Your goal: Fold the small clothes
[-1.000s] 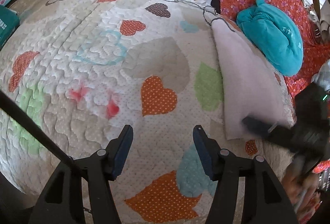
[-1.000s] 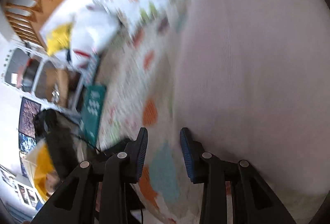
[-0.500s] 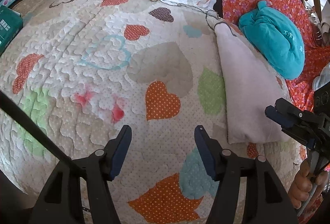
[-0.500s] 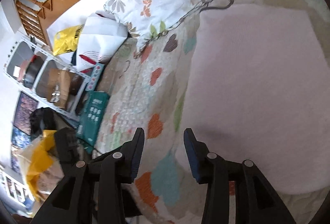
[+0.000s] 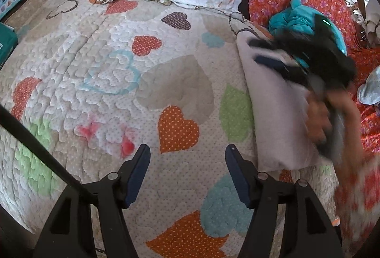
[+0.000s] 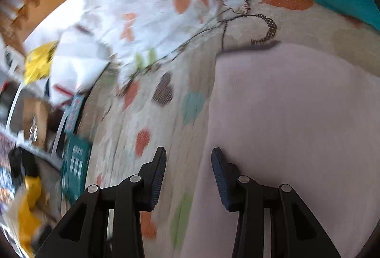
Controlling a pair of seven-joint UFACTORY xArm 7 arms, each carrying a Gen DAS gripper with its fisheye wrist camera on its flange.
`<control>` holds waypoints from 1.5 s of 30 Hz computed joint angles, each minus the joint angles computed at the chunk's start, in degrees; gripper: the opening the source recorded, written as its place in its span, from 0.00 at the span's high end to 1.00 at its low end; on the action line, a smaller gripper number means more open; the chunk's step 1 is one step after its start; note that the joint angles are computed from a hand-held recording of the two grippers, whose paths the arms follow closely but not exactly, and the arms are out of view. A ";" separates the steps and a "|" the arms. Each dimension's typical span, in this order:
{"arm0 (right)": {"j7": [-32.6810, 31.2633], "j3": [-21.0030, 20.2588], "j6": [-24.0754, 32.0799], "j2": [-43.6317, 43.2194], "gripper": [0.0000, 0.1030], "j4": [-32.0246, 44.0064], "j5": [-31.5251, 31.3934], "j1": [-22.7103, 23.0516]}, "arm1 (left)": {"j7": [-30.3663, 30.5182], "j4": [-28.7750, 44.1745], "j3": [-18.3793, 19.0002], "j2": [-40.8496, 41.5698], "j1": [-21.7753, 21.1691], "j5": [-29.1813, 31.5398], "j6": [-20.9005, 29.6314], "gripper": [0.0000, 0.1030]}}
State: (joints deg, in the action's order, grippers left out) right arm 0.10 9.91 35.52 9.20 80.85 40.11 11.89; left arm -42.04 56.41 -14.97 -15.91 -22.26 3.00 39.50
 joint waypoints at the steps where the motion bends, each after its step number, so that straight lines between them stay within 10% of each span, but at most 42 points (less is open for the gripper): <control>1: 3.30 -0.80 0.74 3.67 0.59 4.38 -4.06 0.59 | 0.00 -0.08 0.28 -0.13 0.10 -0.31 0.21 0.37; 8: 19.80 -3.34 5.89 17.62 0.59 25.01 -22.61 2.39 | -1.88 -0.83 1.14 -0.33 1.71 0.09 0.38 0.37; 20: 14.23 -2.26 3.49 -22.11 0.40 -14.48 -26.08 0.74 | -6.59 -2.38 -2.53 -5.11 3.31 5.82 -0.72 0.32; 24: 19.61 -0.43 3.45 -37.86 0.39 -29.96 -33.23 0.00 | -14.30 -1.48 -8.78 -6.80 6.47 17.30 2.58 0.28; 28: 24.54 1.06 3.70 -50.07 0.39 -41.00 -36.03 0.51 | -27.71 -1.26 -16.68 -11.26 11.01 32.69 5.53 0.00; 33: 27.39 2.51 3.41 -56.71 0.38 -45.24 -38.43 1.14 | -33.09 -1.55 -22.43 -16.27 13.66 44.10 6.55 0.00; 38: 29.06 3.63 4.05 -56.91 0.36 -45.18 -40.72 0.67 | -28.56 -2.75 -17.39 -13.84 8.74 36.98 -0.21 0.00; 45: 31.96 6.40 6.27 -54.71 0.35 -43.88 -44.54 -0.71 | -25.26 -0.23 -18.29 -8.29 7.00 35.99 5.49 0.00</control>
